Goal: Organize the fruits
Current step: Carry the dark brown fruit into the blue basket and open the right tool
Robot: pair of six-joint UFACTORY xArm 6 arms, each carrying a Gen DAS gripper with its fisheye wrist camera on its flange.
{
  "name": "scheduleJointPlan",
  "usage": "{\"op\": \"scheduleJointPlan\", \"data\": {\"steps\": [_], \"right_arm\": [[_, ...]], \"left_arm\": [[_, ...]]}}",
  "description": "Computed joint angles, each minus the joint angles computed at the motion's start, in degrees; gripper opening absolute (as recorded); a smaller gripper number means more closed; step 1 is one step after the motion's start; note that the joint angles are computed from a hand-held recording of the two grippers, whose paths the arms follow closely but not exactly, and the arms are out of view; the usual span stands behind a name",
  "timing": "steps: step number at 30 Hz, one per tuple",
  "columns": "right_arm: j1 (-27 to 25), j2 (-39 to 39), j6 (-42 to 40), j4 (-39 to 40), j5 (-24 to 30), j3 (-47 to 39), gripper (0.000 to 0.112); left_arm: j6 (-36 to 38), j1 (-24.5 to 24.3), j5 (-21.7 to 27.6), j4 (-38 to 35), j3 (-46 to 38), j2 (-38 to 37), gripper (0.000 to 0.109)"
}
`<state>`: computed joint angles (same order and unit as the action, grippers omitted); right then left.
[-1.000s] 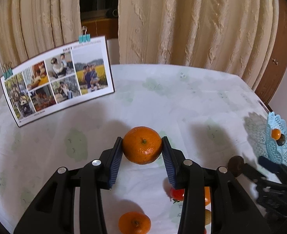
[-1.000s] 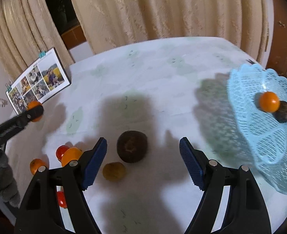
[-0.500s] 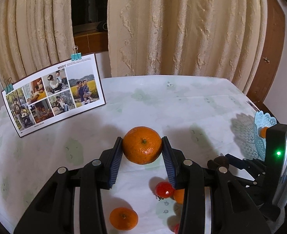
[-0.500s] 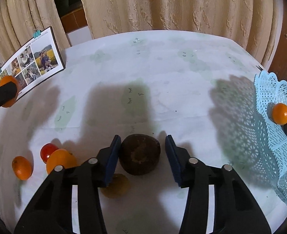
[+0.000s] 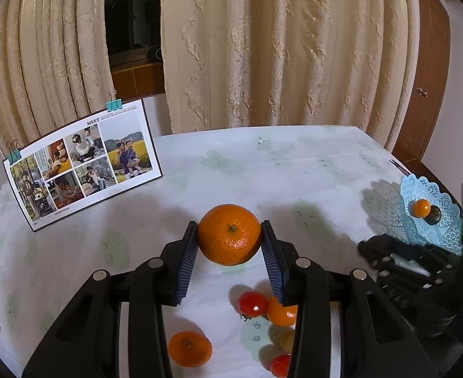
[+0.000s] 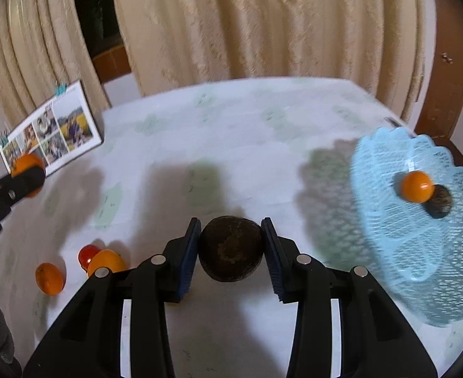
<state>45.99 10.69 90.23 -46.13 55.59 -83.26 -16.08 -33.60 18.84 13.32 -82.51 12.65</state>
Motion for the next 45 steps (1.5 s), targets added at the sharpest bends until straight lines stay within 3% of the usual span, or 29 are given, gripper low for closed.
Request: {"op": "scheduleJointPlan", "data": {"steps": [14, 27, 29, 31, 45], "right_arm": [[3.27, -16.13, 13.48, -6.99, 12.87, 14.48, 0.041], [4.36, -26.3, 21.84, -6.26, 16.26, 26.22, 0.042], [5.08, -27.97, 24.13, -6.8, 17.39, 27.84, 0.051], [6.05, -29.19, 26.21, -7.46, 19.12, 29.01, 0.055], [11.03, -30.29, 30.3, -8.71, 30.21, 31.29, 0.055]], "left_arm": [[1.11, -1.88, -0.69, 0.37, 1.64, -1.18, 0.041], [1.88, -5.19, 0.54, -0.09, 0.82, -0.98, 0.041], [1.77, -5.86, 0.88, 0.17, 0.37, -0.77, 0.041], [1.75, -6.81, 1.3, 0.48, -0.32, -0.4, 0.041], [6.94, -14.83, 5.3, -2.75, -11.23, 7.58, 0.041]]}}
